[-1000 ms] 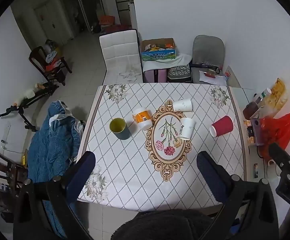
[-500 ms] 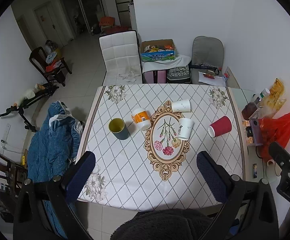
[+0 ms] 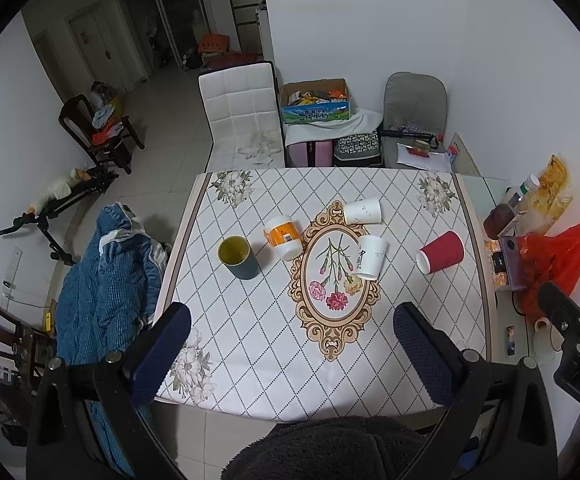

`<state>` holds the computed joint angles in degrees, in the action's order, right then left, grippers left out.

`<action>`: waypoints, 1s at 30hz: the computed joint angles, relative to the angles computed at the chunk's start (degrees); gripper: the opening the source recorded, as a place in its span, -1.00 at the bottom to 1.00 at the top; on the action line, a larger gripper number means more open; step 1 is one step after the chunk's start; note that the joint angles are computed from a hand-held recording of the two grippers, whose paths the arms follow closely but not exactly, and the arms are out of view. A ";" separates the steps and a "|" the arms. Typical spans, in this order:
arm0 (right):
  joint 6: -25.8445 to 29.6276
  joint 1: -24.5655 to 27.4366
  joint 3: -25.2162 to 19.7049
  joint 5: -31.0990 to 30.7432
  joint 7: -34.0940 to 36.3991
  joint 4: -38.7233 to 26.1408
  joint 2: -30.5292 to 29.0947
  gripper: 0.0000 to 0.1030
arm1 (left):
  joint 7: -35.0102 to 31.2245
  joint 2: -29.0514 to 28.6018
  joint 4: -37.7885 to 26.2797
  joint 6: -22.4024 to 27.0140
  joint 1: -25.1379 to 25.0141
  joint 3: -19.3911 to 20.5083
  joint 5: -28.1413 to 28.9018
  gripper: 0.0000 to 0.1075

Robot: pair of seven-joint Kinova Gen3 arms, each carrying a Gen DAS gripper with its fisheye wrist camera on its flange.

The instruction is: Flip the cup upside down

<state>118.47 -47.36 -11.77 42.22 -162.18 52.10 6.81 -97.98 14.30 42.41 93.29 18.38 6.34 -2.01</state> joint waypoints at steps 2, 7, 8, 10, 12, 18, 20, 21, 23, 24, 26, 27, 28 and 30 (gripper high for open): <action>0.19 -0.11 0.15 0.17 0.28 -0.64 0.37 1.00 | -0.01 0.10 -0.15 0.00 0.07 0.01 -0.05 0.91; 0.22 -0.24 0.41 0.22 0.60 -1.06 0.50 1.00 | 0.15 0.45 -0.77 0.25 0.37 0.00 -0.21 0.91; 0.37 -0.35 0.44 0.34 0.74 -1.40 0.63 1.00 | 0.19 0.43 -0.70 0.20 0.38 -0.02 -0.18 0.91; 0.20 -0.14 0.70 0.17 1.13 -1.47 0.54 1.00 | 0.20 0.42 -0.74 0.25 0.45 -0.04 -0.25 0.91; 0.26 -0.29 0.72 0.25 1.02 -1.54 0.59 1.00 | 0.21 0.24 -0.37 -0.04 0.43 -0.05 -0.19 0.91; -0.45 0.60 1.56 0.04 2.68 -2.91 1.04 1.00 | 0.34 0.72 -1.26 0.26 0.77 -0.11 -0.44 0.91; -0.58 0.72 1.79 0.24 3.23 -3.29 1.20 1.00 | 0.39 1.41 -2.64 0.87 0.90 -0.08 -0.52 0.91; -0.92 0.73 1.84 0.12 3.03 -2.70 0.88 1.00 | 0.44 1.90 -3.65 1.29 1.04 -0.09 -0.59 0.91; -1.06 0.57 1.69 0.40 2.73 -2.37 0.77 1.00 | 0.53 3.06 -5.94 2.29 1.47 -0.21 -0.78 0.91; -1.19 0.54 1.62 0.52 2.57 -2.05 0.68 1.00 | 0.61 3.87 -7.82 3.06 1.65 -0.21 -0.86 0.91; -1.53 0.65 1.44 0.46 2.20 -1.31 0.35 1.00 | 0.56 4.38 -9.06 3.74 2.14 -0.55 -0.93 0.91; -1.58 0.74 1.35 0.48 2.17 -1.30 0.34 1.00 | 0.54 4.51 -9.34 3.77 2.27 -0.67 -0.91 0.91; -1.56 0.80 1.28 0.55 2.19 -1.33 0.38 1.00 | 0.58 4.59 -9.49 3.76 2.33 -0.76 -0.81 0.91; -1.59 0.89 1.21 0.54 2.33 -1.44 0.43 1.00 | 0.61 4.51 -9.35 3.68 2.49 -0.94 -0.83 0.91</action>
<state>116.88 -46.47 -10.56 42.76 -159.86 50.66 7.25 -97.38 18.81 33.06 96.97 20.88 5.40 -2.84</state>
